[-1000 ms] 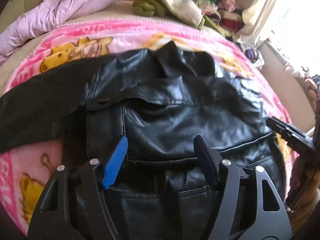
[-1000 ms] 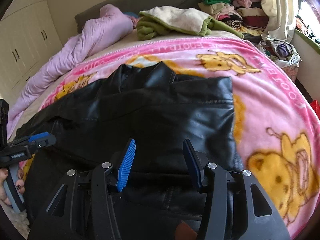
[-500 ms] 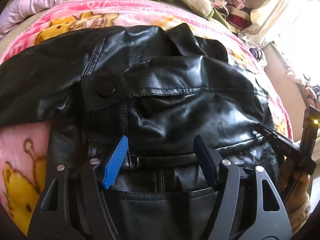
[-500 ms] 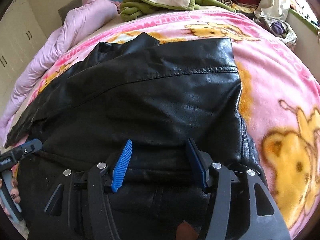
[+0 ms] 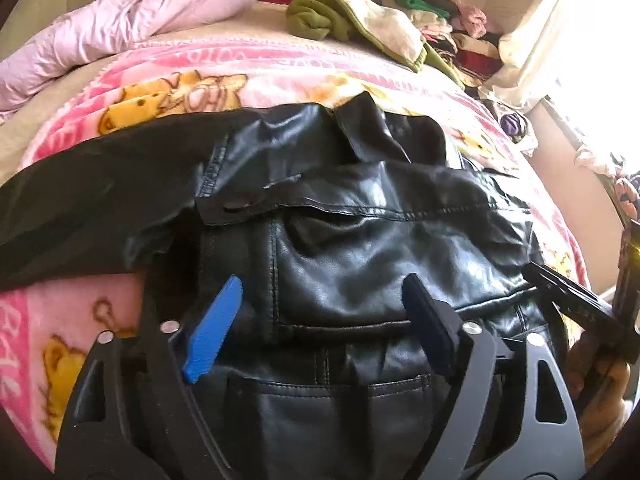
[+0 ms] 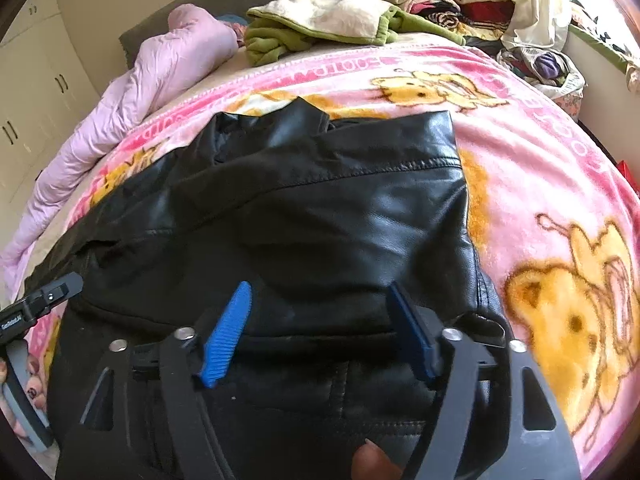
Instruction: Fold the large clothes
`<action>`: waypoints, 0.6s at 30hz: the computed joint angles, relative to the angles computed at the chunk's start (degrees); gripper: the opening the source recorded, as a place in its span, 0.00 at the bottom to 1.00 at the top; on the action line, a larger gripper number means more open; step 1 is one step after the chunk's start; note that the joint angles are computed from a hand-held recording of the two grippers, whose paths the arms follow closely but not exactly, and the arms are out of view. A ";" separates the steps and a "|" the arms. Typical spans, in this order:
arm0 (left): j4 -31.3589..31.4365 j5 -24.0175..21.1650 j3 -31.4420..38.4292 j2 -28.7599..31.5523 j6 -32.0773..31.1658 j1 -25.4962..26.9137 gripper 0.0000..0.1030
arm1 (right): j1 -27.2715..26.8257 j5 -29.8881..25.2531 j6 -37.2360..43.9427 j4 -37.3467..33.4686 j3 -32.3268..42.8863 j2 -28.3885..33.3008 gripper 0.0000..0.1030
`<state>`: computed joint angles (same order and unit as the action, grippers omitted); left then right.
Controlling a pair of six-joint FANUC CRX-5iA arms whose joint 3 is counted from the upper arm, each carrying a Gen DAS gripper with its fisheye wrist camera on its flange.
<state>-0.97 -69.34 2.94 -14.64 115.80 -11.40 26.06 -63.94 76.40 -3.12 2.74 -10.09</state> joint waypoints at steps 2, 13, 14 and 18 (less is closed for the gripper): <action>-1.85 -0.72 0.94 0.24 1.22 -0.55 0.87 | 0.60 0.29 -0.72 0.86 -0.30 -0.50 0.80; -6.61 -2.85 3.03 -0.77 4.89 -1.15 0.91 | 3.40 1.64 -3.03 2.36 0.30 -1.40 0.91; -6.70 -2.86 2.93 -1.13 5.23 -0.77 0.91 | 3.77 1.73 -3.12 2.41 0.40 -1.49 0.91; -6.69 -3.19 2.03 -3.03 6.71 1.62 0.91 | 6.33 2.22 -4.20 3.42 1.11 -1.39 0.92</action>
